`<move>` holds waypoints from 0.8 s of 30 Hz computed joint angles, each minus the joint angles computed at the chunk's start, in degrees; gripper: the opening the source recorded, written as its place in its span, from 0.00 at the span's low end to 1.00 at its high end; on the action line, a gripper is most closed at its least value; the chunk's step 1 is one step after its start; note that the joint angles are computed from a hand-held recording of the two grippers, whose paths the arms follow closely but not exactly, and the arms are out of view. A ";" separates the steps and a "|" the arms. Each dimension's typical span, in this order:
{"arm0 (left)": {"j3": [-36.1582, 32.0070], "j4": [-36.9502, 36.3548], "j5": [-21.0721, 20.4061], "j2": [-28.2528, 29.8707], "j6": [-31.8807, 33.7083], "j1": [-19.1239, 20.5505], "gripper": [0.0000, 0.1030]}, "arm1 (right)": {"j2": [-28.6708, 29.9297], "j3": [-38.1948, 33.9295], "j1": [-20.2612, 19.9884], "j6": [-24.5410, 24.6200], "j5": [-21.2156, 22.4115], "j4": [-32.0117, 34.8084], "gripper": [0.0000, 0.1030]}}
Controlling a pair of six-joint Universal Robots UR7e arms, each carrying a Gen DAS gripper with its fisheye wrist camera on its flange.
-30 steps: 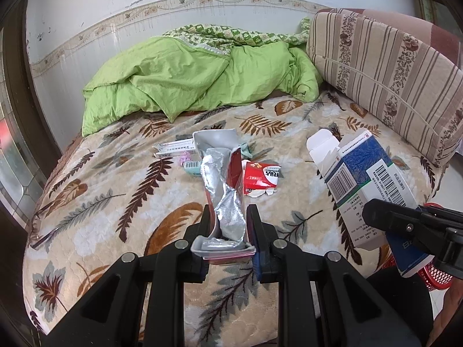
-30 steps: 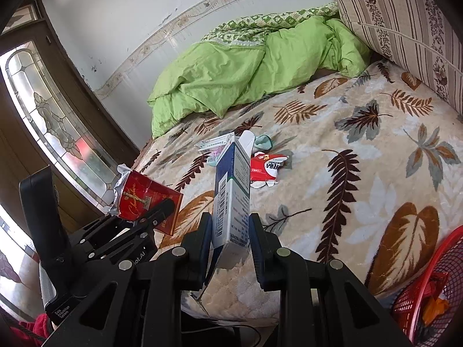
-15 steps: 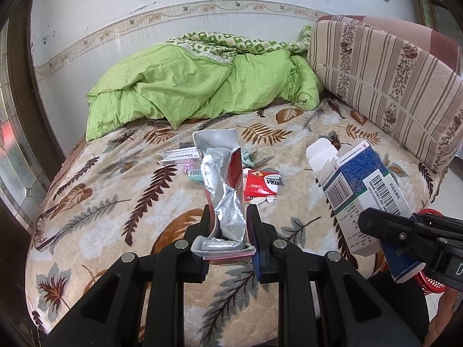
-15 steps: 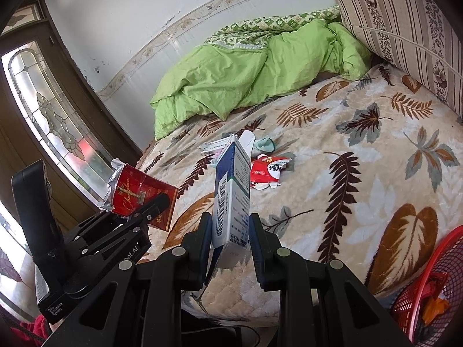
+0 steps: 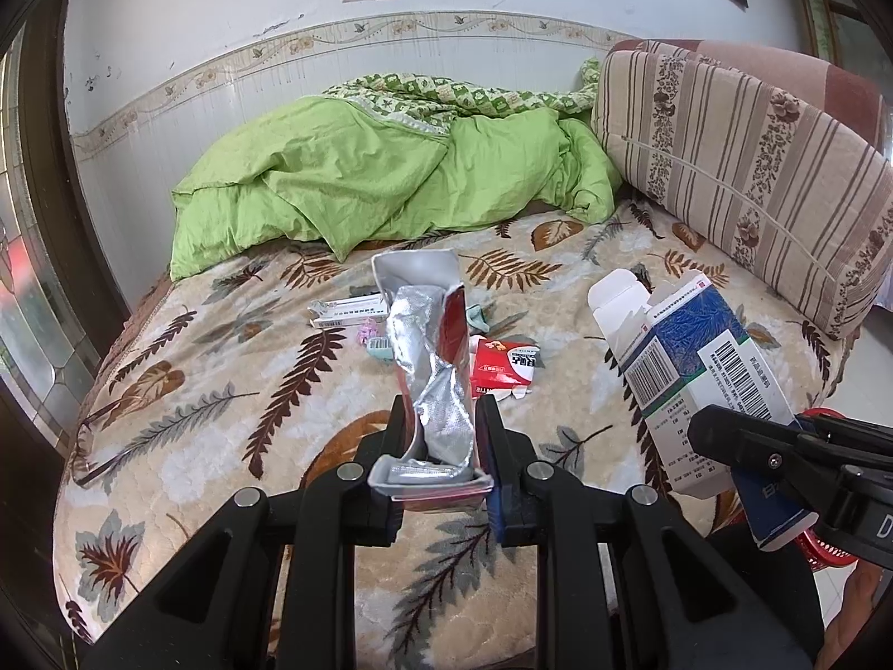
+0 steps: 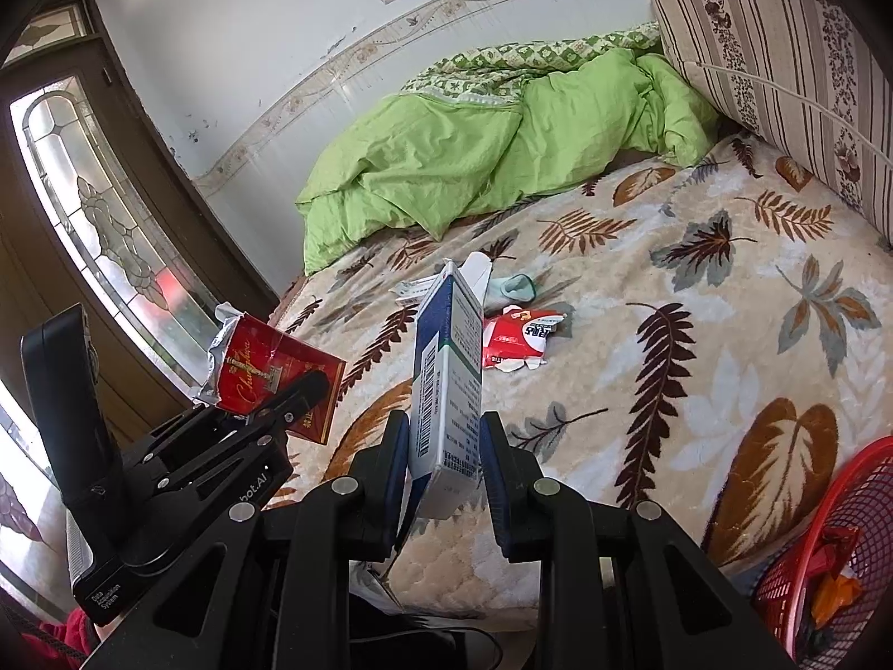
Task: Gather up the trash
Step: 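Hold the foil wrapper in the left tool and the blue-white box in the right tool above the bed, then carry the foil wrapper over the basket with the left tool while the right tool drops the box in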
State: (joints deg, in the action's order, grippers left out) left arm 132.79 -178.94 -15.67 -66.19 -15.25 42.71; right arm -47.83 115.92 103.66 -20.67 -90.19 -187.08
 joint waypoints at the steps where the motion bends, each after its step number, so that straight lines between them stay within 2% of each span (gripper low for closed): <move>1: 0.07 0.16 0.07 -0.07 -0.22 -0.15 0.21 | -0.14 0.16 0.07 -0.03 0.04 -0.10 0.27; 24: 2.90 5.46 3.05 -3.17 -5.51 -5.26 0.21 | -3.46 4.25 0.95 -0.85 1.45 -3.54 0.27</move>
State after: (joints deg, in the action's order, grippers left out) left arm 135.68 -173.48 -12.62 -69.37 -20.77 37.45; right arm -51.29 120.17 104.61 -21.51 -88.73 -190.61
